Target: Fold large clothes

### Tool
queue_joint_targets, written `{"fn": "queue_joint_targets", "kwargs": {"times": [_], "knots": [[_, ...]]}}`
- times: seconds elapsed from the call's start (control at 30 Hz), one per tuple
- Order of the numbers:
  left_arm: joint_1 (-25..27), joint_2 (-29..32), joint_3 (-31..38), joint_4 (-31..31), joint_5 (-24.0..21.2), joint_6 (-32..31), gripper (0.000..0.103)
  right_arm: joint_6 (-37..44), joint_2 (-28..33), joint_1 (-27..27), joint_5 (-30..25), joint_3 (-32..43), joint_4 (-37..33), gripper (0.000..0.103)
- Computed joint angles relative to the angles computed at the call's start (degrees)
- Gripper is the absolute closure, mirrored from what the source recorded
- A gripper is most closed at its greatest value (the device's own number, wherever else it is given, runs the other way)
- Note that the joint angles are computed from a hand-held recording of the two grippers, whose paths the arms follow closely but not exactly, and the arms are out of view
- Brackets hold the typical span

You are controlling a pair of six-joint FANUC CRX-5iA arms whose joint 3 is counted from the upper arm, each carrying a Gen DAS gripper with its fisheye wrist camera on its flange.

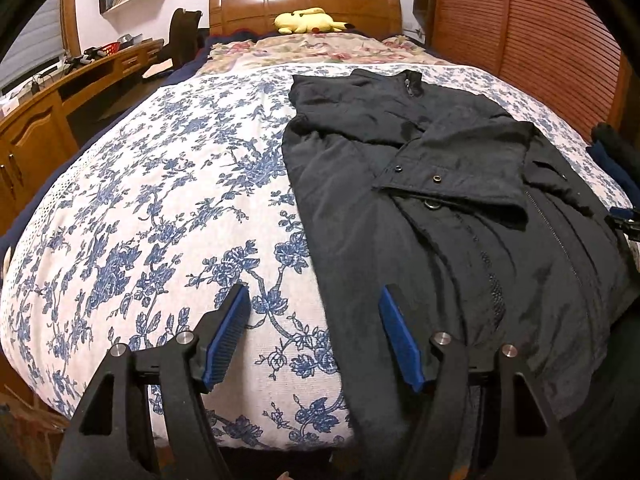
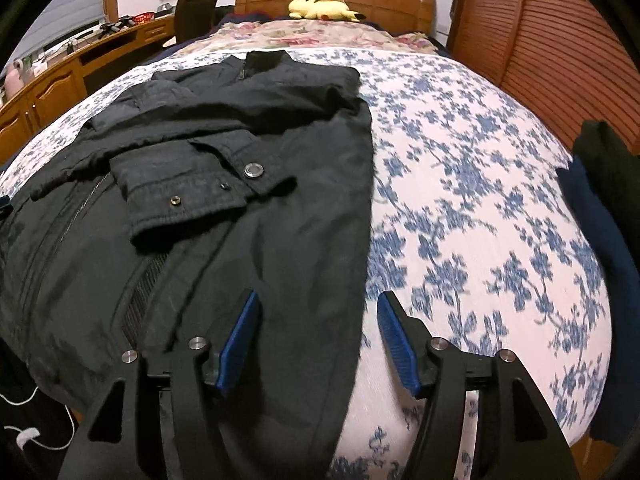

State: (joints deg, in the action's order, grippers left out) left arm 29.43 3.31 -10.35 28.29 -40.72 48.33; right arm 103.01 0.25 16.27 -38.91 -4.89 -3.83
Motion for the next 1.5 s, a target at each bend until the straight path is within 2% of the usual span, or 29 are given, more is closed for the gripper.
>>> {"fn": "queue_joint_targets", "kwargs": {"times": [0.17,0.33,0.5,0.57,0.6,0.63,0.67,0.7,0.8,0.87,0.97,1.1,1.23,1.5], "knots": [[0.3,0.0,-0.3,1.4,-0.9,0.2,0.035,2.4,-0.7,-1.4,-1.0,-0.2,-3.9,0.04],[0.6,-1.4,-2.5,5.0,-1.7,-3.8,0.035,5.2,-1.7,-2.1,-2.4,-0.4,-6.6,0.039],[1.0,-2.6,-5.1,7.6,-1.7,-6.8,0.046,11.9,-1.3,-3.9,-6.0,1.4,-12.2,0.04],[1.2,-3.1,-6.0,8.7,-1.8,-7.9,0.054,14.0,-0.9,-4.7,-7.5,2.4,-14.6,0.049],[1.3,-3.2,-6.0,9.0,-2.4,-8.3,0.057,15.2,-0.8,-5.2,-8.3,2.9,-15.9,0.06],[1.4,-3.1,-6.0,9.6,-3.2,-8.8,0.065,16.4,-0.6,-5.7,-9.3,3.6,-17.4,0.076],[1.5,-3.0,-5.9,10.6,-4.3,-9.7,0.078,18.0,-0.2,-6.3,-10.6,4.5,-19.2,0.082],[1.5,-2.8,-5.8,10.9,-5.0,-10.1,0.08,19.3,0.1,-6.8,-11.4,5.1,-20.6,0.088],[1.1,-2.3,-4.3,9.4,-5.8,-9.3,0.089,20.9,1.0,-7.7,-12.5,6.6,-22.7,0.095],[0.9,-2.4,-3.9,9.4,-5.7,-9.5,0.096,22.6,1.2,-8.7,-13.5,7.7,-25.7,0.096],[0.5,-3.3,-3.9,10.1,-4.7,-10.3,0.098,24.0,0.4,-9.4,-13.2,7.9,-27.9,0.097],[0.0,-4.8,-3.9,14.0,-3.6,-14.0,0.099,27.6,-1.1,-12.4,-13.6,8.9,-34.7,0.099],[-1.6,-5.2,-0.4,13.9,-3.3,-16.1,0.099,29.5,-2.1,-15.4,-15.5,11.6,-40.9,0.099],[-2.0,-7.5,3.7,17.6,-5.2,-19.8,0.1,33.0,-6.8,-19.2,-17.5,13.1,-47.8,0.099]]}}
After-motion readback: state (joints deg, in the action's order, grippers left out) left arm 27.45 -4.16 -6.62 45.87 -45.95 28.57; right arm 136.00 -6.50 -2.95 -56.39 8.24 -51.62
